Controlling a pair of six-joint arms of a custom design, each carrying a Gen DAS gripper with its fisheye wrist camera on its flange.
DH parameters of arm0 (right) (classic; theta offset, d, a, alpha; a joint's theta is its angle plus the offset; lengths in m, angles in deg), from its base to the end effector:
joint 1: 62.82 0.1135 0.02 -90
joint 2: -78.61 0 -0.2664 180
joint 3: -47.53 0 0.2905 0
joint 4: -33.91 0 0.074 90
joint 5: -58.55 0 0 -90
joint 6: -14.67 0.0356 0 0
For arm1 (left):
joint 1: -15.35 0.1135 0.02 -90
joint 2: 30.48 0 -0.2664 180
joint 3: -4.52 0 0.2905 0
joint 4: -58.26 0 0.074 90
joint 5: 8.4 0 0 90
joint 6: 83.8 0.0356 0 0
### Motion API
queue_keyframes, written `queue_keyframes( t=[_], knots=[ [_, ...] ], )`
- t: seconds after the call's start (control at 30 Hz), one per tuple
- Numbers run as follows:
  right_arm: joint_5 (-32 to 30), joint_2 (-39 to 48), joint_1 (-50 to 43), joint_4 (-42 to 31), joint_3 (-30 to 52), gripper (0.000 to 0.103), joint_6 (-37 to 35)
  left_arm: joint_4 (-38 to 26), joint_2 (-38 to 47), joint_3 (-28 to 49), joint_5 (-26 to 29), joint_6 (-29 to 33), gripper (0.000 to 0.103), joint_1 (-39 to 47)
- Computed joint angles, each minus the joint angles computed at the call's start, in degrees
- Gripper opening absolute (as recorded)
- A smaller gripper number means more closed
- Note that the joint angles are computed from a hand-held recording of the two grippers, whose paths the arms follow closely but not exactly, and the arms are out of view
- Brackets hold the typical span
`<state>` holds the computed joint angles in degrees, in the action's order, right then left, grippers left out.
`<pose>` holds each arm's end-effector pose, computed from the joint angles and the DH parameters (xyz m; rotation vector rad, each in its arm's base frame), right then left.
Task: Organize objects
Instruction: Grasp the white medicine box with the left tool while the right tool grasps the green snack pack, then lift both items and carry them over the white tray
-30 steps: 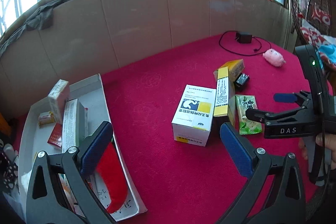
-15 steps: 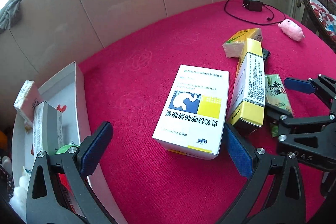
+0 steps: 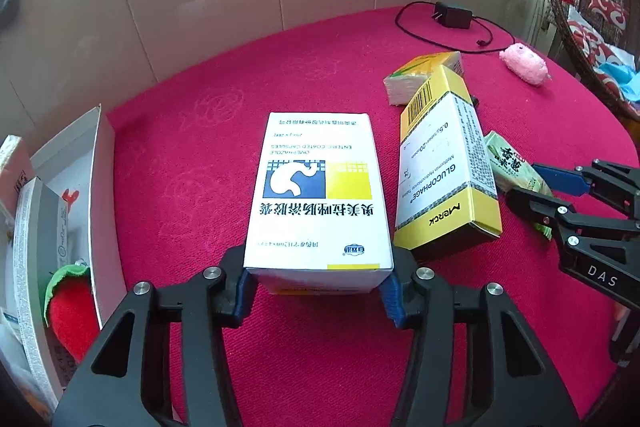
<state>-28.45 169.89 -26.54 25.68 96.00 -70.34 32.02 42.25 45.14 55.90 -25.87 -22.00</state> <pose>0.2494 0.1807 0.0972 -0.6457 2.3907 0.2480 0.2022 -0.1349 0.1232 -0.0452 2.4457 0.0638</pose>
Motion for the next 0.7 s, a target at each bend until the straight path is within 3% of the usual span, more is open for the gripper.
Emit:
queue_keyframes(
  t=[0.27, 0.7],
  knots=[
    [-4.29, -4.63, -3.27, 0.91, -3.48, 0.037, 1.74, -0.05, -7.53, -3.18, -3.42, -4.28, 0.050, -4.17],
    [-5.49, -15.60, -4.40, -0.39, -6.66, 0.037, 3.41, -6.73, -19.44, -3.96, -12.43, -9.10, 0.050, -13.20]
  ],
)
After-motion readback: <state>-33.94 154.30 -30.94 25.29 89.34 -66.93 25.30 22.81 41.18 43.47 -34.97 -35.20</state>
